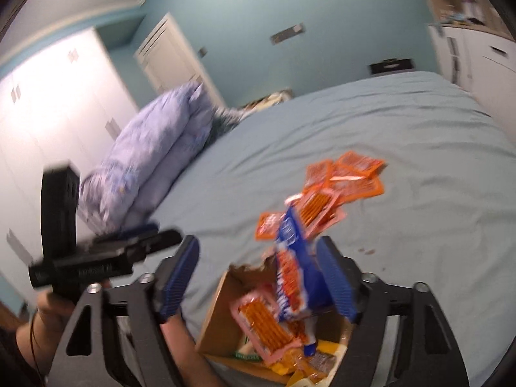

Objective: Organize snacks
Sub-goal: 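Lower the orange packet into the box and open the right gripper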

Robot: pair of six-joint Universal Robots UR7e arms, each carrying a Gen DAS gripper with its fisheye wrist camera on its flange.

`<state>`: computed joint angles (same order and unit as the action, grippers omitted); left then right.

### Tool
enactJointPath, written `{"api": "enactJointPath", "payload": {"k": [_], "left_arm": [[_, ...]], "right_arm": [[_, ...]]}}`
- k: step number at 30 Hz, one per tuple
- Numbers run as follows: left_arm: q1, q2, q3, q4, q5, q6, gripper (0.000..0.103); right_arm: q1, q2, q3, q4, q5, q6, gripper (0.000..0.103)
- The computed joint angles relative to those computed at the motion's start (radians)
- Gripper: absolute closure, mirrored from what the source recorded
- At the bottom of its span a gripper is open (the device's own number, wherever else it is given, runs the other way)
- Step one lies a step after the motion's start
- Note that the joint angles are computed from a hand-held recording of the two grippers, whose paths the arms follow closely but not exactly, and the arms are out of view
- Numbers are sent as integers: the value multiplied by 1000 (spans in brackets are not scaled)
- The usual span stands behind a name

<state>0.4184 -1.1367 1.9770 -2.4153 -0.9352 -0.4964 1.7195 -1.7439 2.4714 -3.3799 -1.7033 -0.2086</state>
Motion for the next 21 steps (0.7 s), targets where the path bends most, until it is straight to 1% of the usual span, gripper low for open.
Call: {"api": "enactJointPath", "payload": {"k": [2,4,6,8,9,10,12,14,16,18,19,20,21], "left_arm": [[5,2,-6,15,0,-9,16],[12,6,-18,35,0,-13,16],[24,13,-37,58,-7,-16,16],[36,25,-60,76,-16,-5,16],[44,39,-80,98,-12,0,16],[50,53,-98,120,-4,4,16],[67,80,-135,167,4,7,16],[90,110,-178,222,-2,6,16],[105,128,-200,247,6,13,16],[120,141,-214,261,15,24,16],[127,146,-222,266,15,26,16],[137,151,-231,274,13,25,16],[148,158,-242,284,6,21,16]], "right_arm": [[-9,-18,9,-14,-23,39,23],[-14,-44,15,-4,-56,85,23],[4,-48,9,-4,-124,129,23],[49,-35,-4,-3,-264,168,23],[61,-34,-9,10,-313,190,23],[72,-27,-18,21,-337,210,23],[57,-55,-20,67,-329,264,23],[55,-72,-24,96,-328,294,23],[57,-75,-46,126,-348,285,23],[64,-69,-73,133,-389,240,23],[94,-22,-95,118,-424,241,23],[96,-14,-114,124,-450,212,23],[83,4,-127,110,-455,188,23]]}}
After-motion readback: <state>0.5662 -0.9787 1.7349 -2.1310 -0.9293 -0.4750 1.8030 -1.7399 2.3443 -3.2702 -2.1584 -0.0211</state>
